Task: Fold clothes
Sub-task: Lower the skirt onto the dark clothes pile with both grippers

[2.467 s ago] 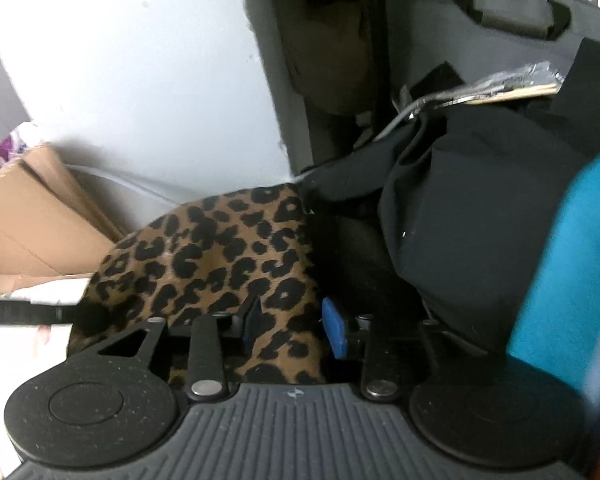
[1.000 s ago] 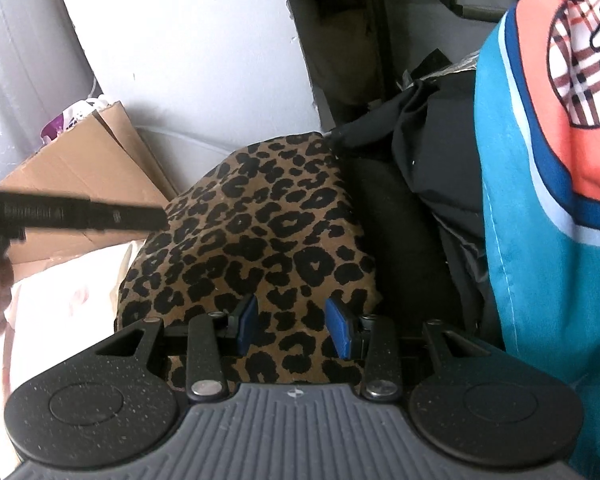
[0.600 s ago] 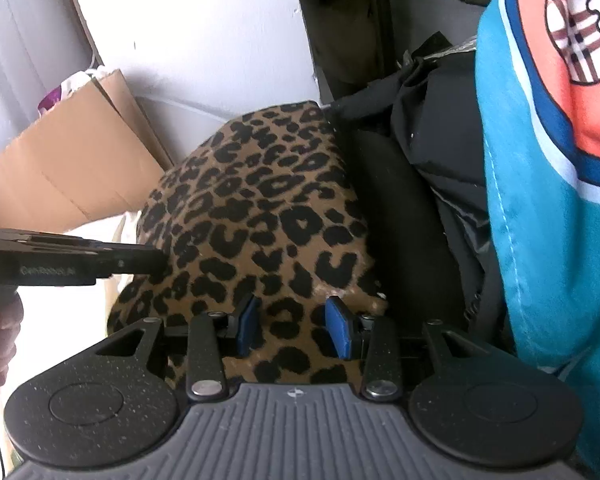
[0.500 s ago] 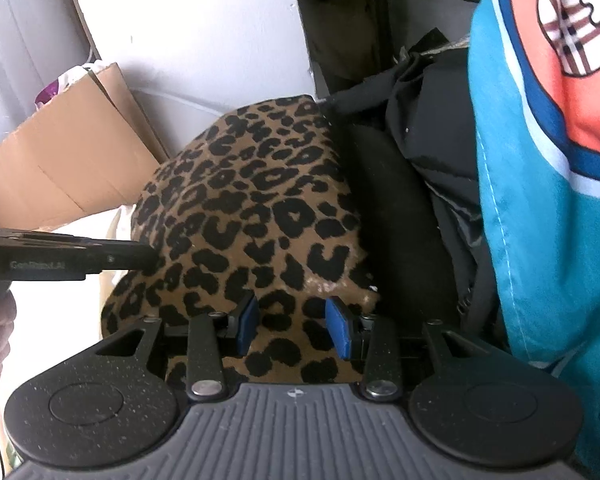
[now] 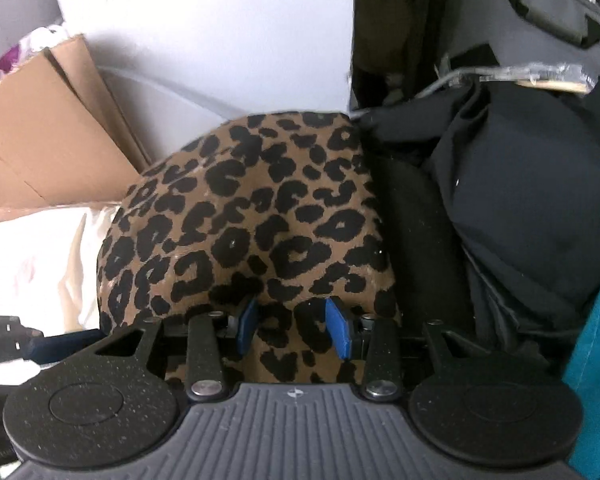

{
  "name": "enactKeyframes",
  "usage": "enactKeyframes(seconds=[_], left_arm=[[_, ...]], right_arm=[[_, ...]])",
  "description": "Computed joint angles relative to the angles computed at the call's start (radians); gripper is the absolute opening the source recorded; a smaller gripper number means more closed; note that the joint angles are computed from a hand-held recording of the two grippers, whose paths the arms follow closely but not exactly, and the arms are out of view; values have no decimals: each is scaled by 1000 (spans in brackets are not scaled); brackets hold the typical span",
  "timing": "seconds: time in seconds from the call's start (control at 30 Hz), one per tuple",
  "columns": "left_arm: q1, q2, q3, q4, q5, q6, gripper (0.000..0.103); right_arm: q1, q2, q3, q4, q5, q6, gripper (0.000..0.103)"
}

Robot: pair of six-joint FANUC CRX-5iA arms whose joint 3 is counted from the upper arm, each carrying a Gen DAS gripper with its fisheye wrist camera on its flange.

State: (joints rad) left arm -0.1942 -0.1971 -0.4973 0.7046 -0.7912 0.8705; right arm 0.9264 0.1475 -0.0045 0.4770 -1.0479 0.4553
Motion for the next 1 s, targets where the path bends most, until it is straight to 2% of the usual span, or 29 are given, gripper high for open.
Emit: enactKeyframes(seconds=[0.07, 0.23, 0.4, 0.53, 0.73, 0.8, 0.9, 1.0], left_arm=[[5, -3, 11, -43, -9, 53, 35], [23, -29, 42, -133, -74, 122, 29], [45, -64, 53, -174, -131, 174, 29], [59, -92, 45, -171, -150, 216, 30], [62, -116, -6, -106, -149, 226, 47], [55, -119, -24, -89, -138, 232, 49], [41, -115, -51, -62, -114, 234, 50], [21, -94, -56, -71, -102, 255, 46]], right_arm=[[0, 8, 39, -36, -43, 24, 44], [23, -28, 40, -90, -100, 36, 45], [52, -127, -69, -111, -81, -49, 45], [94, -235, -204, -93, -30, -157, 45], [156, -346, -344, -37, 31, -253, 45], [171, -363, -367, -19, 35, -260, 45], [189, -375, -389, 3, 33, -271, 45], [207, -382, -406, 23, 28, -290, 45]])
